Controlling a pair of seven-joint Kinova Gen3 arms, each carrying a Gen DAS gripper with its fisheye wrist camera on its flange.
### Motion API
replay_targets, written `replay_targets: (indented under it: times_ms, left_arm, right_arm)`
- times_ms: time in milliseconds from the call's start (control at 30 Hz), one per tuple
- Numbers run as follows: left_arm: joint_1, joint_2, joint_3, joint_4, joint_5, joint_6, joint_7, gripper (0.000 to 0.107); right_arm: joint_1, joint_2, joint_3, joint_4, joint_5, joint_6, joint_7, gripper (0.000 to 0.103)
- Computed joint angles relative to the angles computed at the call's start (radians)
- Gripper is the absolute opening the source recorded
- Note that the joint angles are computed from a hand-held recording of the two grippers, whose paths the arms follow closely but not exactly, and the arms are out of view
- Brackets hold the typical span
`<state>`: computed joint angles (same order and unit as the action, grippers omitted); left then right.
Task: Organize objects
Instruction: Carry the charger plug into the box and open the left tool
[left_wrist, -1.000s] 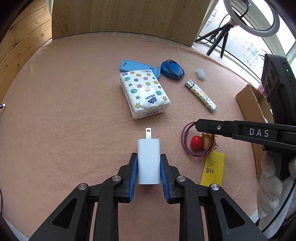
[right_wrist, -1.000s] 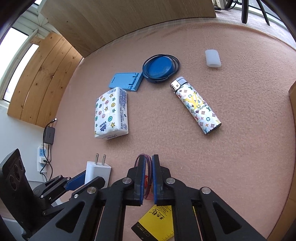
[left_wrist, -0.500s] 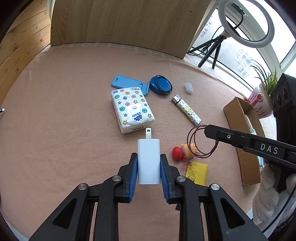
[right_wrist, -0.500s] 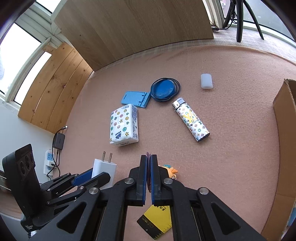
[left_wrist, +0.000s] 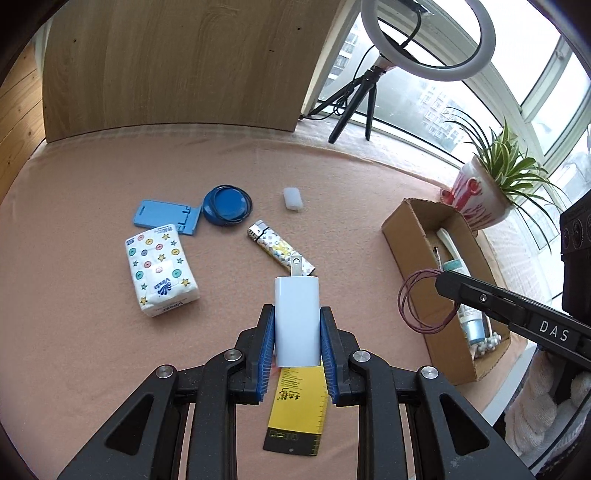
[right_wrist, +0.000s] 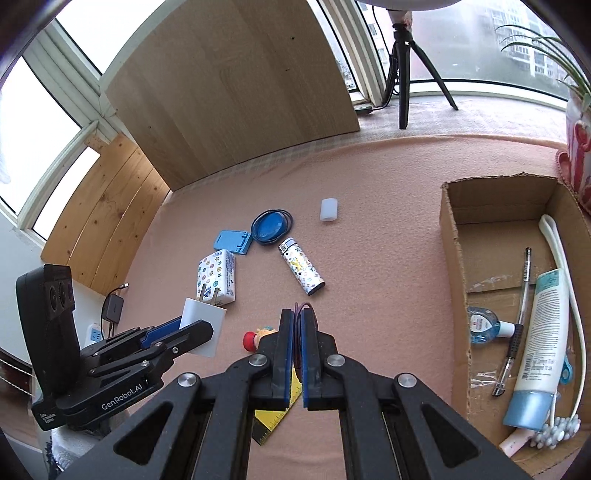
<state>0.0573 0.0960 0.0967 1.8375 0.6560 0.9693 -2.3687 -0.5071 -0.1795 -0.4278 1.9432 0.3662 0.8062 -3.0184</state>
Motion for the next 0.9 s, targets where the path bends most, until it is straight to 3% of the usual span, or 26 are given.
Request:
replay_targets:
  times_ms: [267,600,900]
  left_arm:
    - [0.11,0.007,0.069,-0.027,0.002,-0.036,0.052,0.025]
    - [0.267,0.042,0.139,-0.084,-0.071,-0.115,0.17,0.025]
    - [0.376,0.081,0.181,-0.124,-0.173,-0.193,0.292,0.025]
  right_arm:
    - [0.079,-0.163,-0.068,0.042,-0.001,0.149,-0.05,0.003]
    - [0.219,-0.324,-0.115,0.077,-0.08,0.307,0.017,0.003]
    - [0.322,-0.406,-0.115,0.106,-0.151,0.342,0.117,0.003]
